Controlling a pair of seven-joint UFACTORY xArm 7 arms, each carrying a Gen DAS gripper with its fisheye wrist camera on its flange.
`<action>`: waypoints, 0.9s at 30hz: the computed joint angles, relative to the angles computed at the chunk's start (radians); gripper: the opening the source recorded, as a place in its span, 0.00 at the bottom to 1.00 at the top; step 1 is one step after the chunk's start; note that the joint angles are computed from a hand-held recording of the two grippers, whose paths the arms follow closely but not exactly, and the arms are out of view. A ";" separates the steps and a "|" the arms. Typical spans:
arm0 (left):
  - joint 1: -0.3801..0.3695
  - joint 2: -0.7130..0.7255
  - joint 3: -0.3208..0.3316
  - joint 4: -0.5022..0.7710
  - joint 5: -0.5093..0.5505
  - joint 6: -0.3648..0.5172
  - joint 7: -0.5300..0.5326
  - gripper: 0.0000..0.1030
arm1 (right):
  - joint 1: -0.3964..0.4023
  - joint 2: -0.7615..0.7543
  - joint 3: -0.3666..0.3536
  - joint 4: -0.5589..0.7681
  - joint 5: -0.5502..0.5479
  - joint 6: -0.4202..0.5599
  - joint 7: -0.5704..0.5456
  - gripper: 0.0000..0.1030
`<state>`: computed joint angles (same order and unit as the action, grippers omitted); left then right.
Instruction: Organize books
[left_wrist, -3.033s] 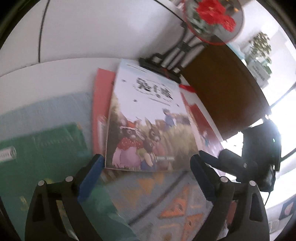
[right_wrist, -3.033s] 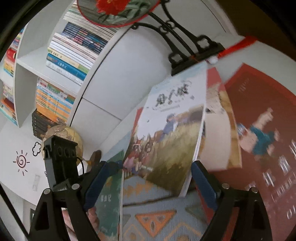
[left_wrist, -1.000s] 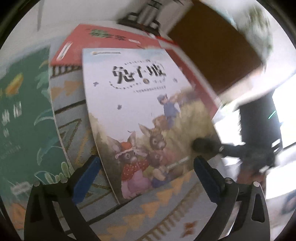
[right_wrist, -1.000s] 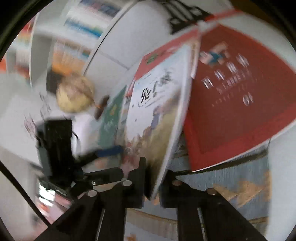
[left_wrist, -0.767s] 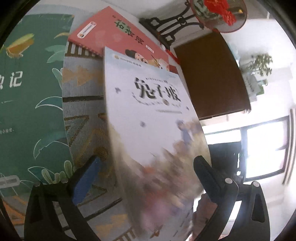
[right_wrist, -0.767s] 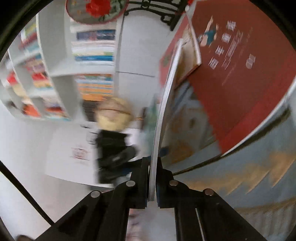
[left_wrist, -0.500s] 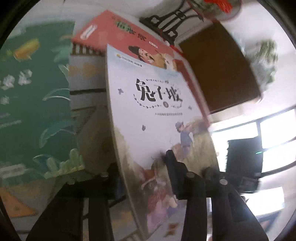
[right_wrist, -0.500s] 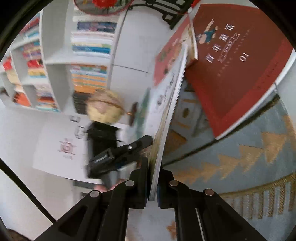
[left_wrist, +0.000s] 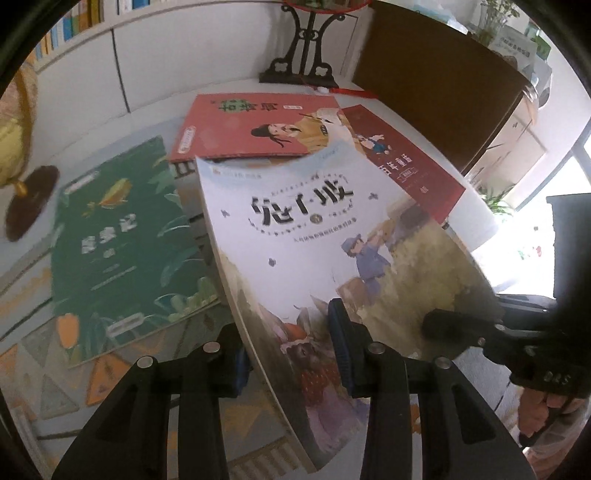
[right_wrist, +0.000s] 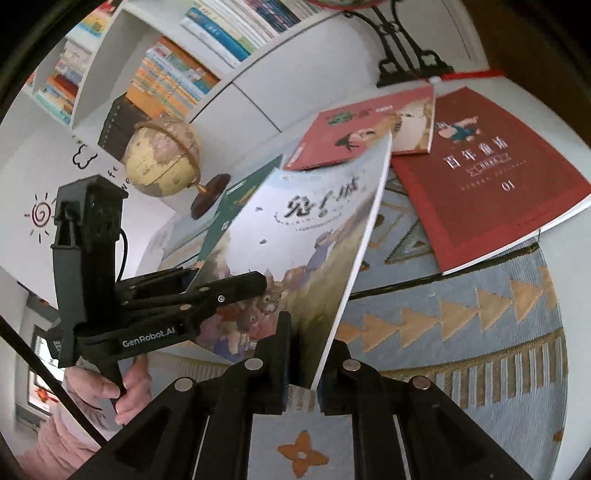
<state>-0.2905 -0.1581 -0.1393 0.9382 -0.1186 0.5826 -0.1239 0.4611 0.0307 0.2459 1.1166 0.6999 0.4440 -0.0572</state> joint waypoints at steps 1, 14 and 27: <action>0.006 -0.016 -0.006 -0.012 0.031 -0.001 -0.015 0.33 | 0.007 0.005 0.004 0.007 -0.023 -0.008 0.019 0.10; 0.039 -0.263 0.013 -0.169 0.104 0.024 -0.032 0.33 | 0.090 -0.037 0.042 -0.023 -0.213 -0.108 0.188 0.11; 0.138 -0.636 0.095 -0.335 0.110 0.145 0.038 0.33 | 0.226 0.076 0.075 0.161 -0.656 -0.125 0.580 0.11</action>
